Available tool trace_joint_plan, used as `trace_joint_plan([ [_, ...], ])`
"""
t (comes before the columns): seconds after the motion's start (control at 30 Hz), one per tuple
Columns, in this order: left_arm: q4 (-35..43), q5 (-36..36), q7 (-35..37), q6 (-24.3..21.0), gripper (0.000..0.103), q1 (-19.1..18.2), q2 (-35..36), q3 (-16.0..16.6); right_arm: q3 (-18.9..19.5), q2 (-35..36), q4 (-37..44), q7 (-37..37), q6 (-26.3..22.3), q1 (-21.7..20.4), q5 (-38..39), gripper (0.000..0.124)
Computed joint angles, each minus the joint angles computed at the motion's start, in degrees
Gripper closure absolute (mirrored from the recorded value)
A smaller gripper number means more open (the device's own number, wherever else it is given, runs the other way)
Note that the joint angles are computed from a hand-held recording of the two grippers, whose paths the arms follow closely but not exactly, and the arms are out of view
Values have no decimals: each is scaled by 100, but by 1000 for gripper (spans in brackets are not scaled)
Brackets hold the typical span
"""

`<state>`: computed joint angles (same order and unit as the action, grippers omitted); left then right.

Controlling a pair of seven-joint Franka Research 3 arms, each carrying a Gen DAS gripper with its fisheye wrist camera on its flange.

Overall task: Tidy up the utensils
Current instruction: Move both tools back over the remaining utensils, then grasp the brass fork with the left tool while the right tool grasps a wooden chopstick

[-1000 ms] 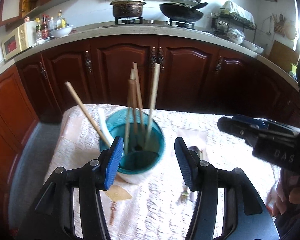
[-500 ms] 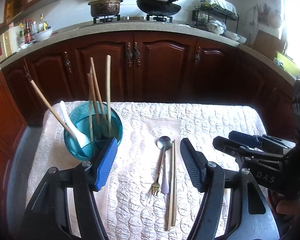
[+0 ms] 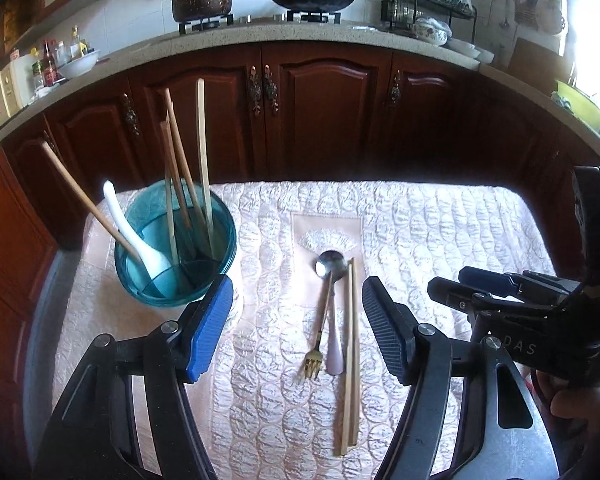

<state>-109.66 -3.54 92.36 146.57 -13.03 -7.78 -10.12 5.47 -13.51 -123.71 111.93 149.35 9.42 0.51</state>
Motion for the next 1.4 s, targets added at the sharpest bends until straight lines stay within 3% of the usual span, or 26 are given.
trace_joint_plan([
  [0.43,27,-643,269,-790,36,243,344,105,-240,1240,615,-674,-258,258,848,79],
  [0.8,238,-440,438,-674,36,241,762,-79,-358,1946,1200,-1037,-428,264,1338,111],
  [0.83,294,-400,432,-678,36,228,836,-106,-367,1952,1236,-1078,-486,276,1254,116],
  [1.0,610,-199,377,-697,37,168,1226,-226,-498,1960,1439,-767,-864,334,408,118],
  [1.1,920,-90,283,-854,42,140,1535,-290,-562,1779,1307,-494,-1028,308,-185,118],
  [1.23,1398,159,116,-1109,55,66,1974,-361,-561,1581,1078,-872,-1005,84,533,118],
  [1.3,1620,326,17,-1226,64,15,2173,-378,-561,1530,1026,-957,-948,17,775,118],
  [1.37,1796,464,-71,-1355,86,-21,2331,-383,-556,1522,1031,-1040,-929,-26,911,117],
  [1.4,1818,423,-66,-1334,90,0,2362,-405,-554,1546,1066,-1113,-940,-43,961,117],
])
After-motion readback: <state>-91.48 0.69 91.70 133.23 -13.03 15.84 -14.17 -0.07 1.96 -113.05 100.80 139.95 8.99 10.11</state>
